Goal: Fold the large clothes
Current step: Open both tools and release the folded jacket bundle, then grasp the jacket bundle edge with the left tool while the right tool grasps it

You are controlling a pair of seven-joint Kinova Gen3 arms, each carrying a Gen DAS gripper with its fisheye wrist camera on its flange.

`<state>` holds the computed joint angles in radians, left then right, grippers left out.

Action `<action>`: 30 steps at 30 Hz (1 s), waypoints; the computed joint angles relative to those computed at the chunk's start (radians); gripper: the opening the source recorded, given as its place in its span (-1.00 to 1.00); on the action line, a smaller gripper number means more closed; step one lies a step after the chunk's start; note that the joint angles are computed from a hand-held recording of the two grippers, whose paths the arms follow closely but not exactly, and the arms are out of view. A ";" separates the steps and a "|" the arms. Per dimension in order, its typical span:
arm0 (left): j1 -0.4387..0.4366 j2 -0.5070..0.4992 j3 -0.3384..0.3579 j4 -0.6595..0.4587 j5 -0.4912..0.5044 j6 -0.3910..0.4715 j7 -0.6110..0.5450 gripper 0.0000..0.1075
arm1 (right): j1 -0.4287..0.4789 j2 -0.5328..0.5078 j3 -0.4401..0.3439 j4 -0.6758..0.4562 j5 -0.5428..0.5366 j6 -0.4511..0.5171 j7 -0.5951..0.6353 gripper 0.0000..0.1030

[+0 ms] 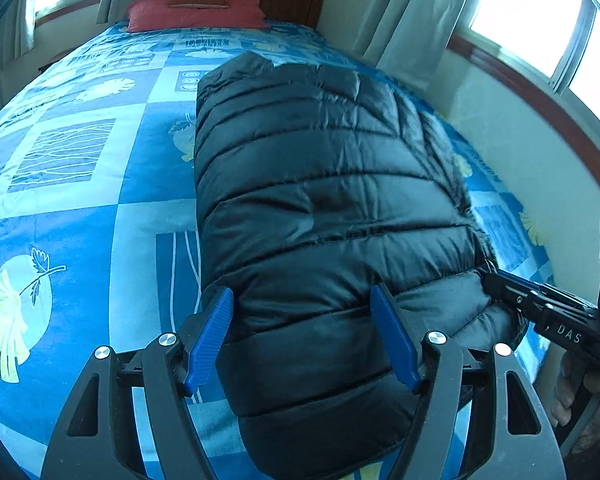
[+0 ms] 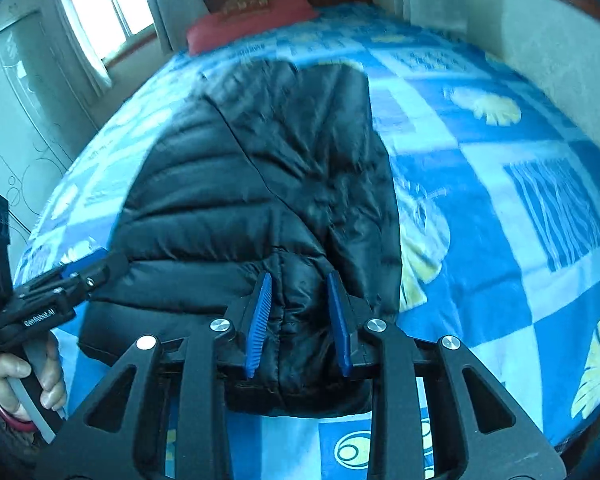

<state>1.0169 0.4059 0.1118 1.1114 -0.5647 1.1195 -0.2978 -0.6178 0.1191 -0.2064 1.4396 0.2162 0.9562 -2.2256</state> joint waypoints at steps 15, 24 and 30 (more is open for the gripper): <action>0.014 0.055 -0.019 -0.033 0.001 0.037 -0.071 0.29 | 0.063 0.020 0.017 0.103 -0.142 -0.136 0.074 -0.43; 0.018 0.031 -0.019 -0.040 0.005 0.046 -0.077 0.28 | 0.060 -0.009 0.013 0.090 -0.126 -0.110 0.056 -0.42; 0.006 -0.054 -0.011 0.028 -0.029 0.006 -0.026 0.28 | 0.043 -0.028 0.003 0.013 -0.072 -0.024 0.035 -0.41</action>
